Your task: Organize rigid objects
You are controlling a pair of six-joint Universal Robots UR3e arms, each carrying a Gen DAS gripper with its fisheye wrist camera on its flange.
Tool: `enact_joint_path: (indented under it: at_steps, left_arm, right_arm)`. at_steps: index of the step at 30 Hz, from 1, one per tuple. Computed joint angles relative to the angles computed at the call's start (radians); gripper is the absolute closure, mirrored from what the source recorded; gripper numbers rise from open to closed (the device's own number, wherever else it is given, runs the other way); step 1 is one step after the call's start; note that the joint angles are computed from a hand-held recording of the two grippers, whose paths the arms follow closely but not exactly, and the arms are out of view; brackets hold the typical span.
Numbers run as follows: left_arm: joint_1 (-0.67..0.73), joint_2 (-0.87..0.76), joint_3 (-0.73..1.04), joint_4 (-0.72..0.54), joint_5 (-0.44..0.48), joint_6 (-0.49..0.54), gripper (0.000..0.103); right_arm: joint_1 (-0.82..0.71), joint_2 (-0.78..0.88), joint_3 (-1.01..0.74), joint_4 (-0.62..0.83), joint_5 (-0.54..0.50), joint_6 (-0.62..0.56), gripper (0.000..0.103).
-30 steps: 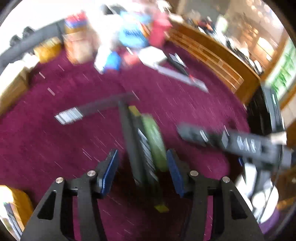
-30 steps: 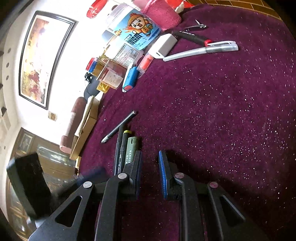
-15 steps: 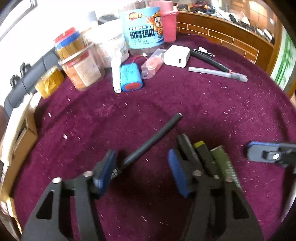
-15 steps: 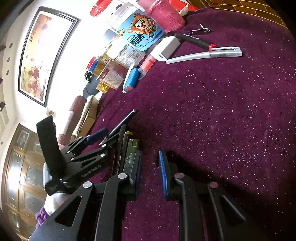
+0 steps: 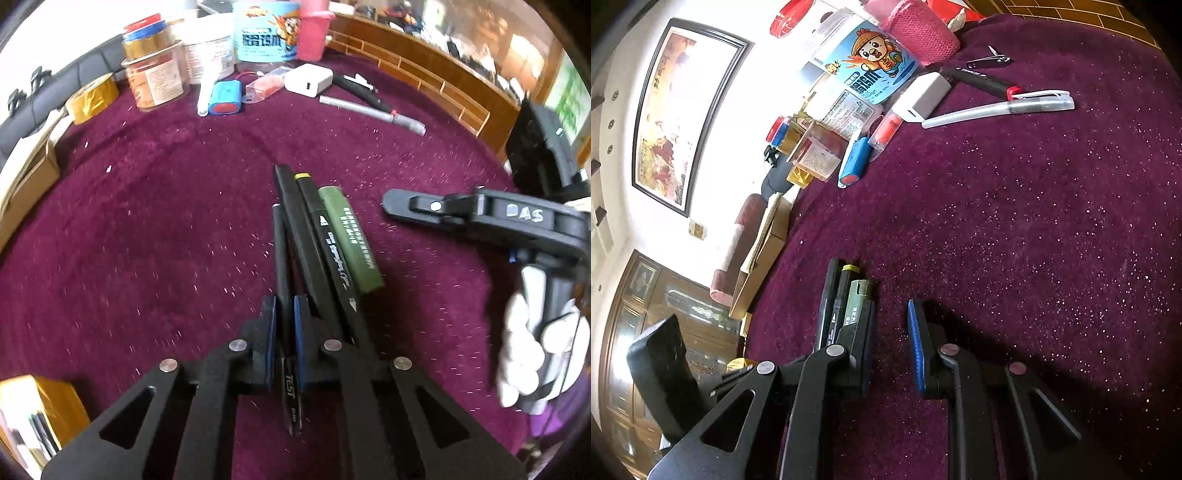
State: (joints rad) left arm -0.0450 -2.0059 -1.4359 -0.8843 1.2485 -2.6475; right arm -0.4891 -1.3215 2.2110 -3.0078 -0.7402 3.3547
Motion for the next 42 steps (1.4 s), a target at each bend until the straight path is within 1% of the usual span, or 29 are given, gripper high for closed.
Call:
enact_joint_path:
  at_steps: [2, 3, 6, 8, 9, 10, 11, 12, 13, 14, 15, 17, 19, 21, 23, 24, 25, 26, 28, 30, 32, 35, 37, 38, 39, 42]
  left_arm:
    - [0.025, 0.015, -0.026, 0.018, -0.064, -0.026, 0.096]
    - [0.030, 0.018, -0.038, 0.046, -0.085, -0.040, 0.096]
    - [0.033, 0.004, -0.032, 0.062, -0.148, -0.070, 0.095]
    - [0.018, -0.003, -0.031, 0.081, -0.134, -0.082, 0.085]
    - [-0.007, -0.020, -0.021, 0.100, -0.093, -0.090, 0.080]
    - [-0.024, -0.021, -0.053, 0.185, -0.065, -0.102, 0.068]
    - [-0.047, -0.029, -0.060, 0.225, -0.023, -0.099, 0.060]
    - [-0.061, -0.039, -0.052, 0.227, -0.010, -0.087, 0.061]
    - [-0.063, -0.037, -0.062, 0.237, -0.017, -0.094, 0.072]
    - [-0.059, -0.031, -0.058, 0.209, -0.030, -0.092, 0.075]
    - [-0.056, -0.022, -0.066, 0.205, -0.030, -0.093, 0.075]
    - [-0.041, 0.009, -0.108, 0.204, -0.039, -0.084, 0.076]
    - [-0.012, 0.050, -0.156, 0.188, -0.057, -0.099, 0.076]
    - [0.006, 0.101, -0.218, 0.186, -0.056, -0.103, 0.076]
    - [0.002, 0.155, -0.280, 0.181, -0.034, -0.089, 0.072]
    - [-0.013, 0.170, -0.289, 0.147, -0.005, -0.078, 0.074]
    - [-0.027, 0.200, -0.340, 0.188, 0.029, -0.063, 0.074]
    - [-0.044, 0.226, -0.364, 0.191, 0.054, -0.036, 0.074]
    - [-0.024, 0.274, -0.405, 0.192, -0.001, -0.015, 0.073]
    - [-0.005, 0.309, -0.428, 0.219, -0.037, -0.023, 0.073]
    - [-0.005, 0.307, -0.422, 0.233, -0.025, -0.030, 0.073]
    - [-0.016, 0.276, -0.402, 0.207, -0.006, -0.027, 0.073]
    - [-0.043, 0.242, -0.390, 0.227, 0.052, -0.035, 0.074]
    - [-0.044, 0.235, -0.399, 0.230, 0.060, -0.040, 0.074]
    - [-0.041, 0.237, -0.415, 0.262, 0.053, -0.042, 0.074]
    - [-0.063, 0.229, -0.410, 0.278, 0.088, -0.056, 0.073]
  right_arm:
    - [0.001, 0.000, 0.000, -0.002, -0.001, 0.001, 0.087]
    - [0.001, 0.001, 0.000, -0.003, -0.001, 0.001, 0.087]
    - [0.002, 0.001, 0.002, -0.007, -0.002, -0.001, 0.087]
    - [0.004, 0.001, -0.001, -0.007, -0.006, -0.001, 0.087]
    - [0.006, 0.000, -0.002, -0.007, -0.010, 0.000, 0.087]
    - [0.009, -0.001, -0.003, -0.008, -0.014, 0.000, 0.087]
    - [0.011, -0.001, -0.005, -0.007, -0.017, -0.001, 0.087]
    - [0.012, -0.001, -0.005, -0.009, -0.019, -0.001, 0.087]
    - [0.013, 0.000, -0.006, -0.010, -0.019, 0.000, 0.087]
    - [0.012, 0.001, -0.006, -0.010, -0.018, 0.000, 0.087]
    - [0.011, 0.002, -0.006, -0.012, -0.015, 0.002, 0.087]
    - [0.013, 0.004, -0.007, -0.014, -0.016, 0.004, 0.087]
    - [0.013, 0.004, -0.006, -0.014, -0.017, 0.004, 0.087]
    - [0.013, 0.005, -0.007, -0.016, -0.016, 0.005, 0.087]
    - [0.013, 0.005, -0.007, -0.016, -0.016, 0.005, 0.087]
    - [0.012, 0.005, -0.007, -0.016, -0.015, 0.005, 0.087]
    - [0.012, 0.005, -0.007, -0.016, -0.015, 0.005, 0.087]
    - [0.012, 0.006, -0.008, -0.015, -0.014, 0.005, 0.087]
    - [0.008, 0.007, -0.002, -0.019, -0.007, 0.003, 0.087]
    - [0.007, 0.007, 0.000, -0.023, -0.005, 0.003, 0.087]
    - [0.009, 0.009, 0.000, -0.027, -0.007, 0.004, 0.087]
    - [0.008, 0.009, 0.003, -0.031, -0.008, 0.002, 0.087]
    - [0.007, 0.005, 0.006, -0.031, -0.009, 0.000, 0.087]
    - [0.008, 0.005, 0.005, -0.031, -0.010, 0.001, 0.087]
    - [0.007, 0.003, 0.009, -0.033, -0.009, 0.002, 0.087]
    - [0.009, 0.005, 0.007, -0.035, -0.010, 0.006, 0.087]
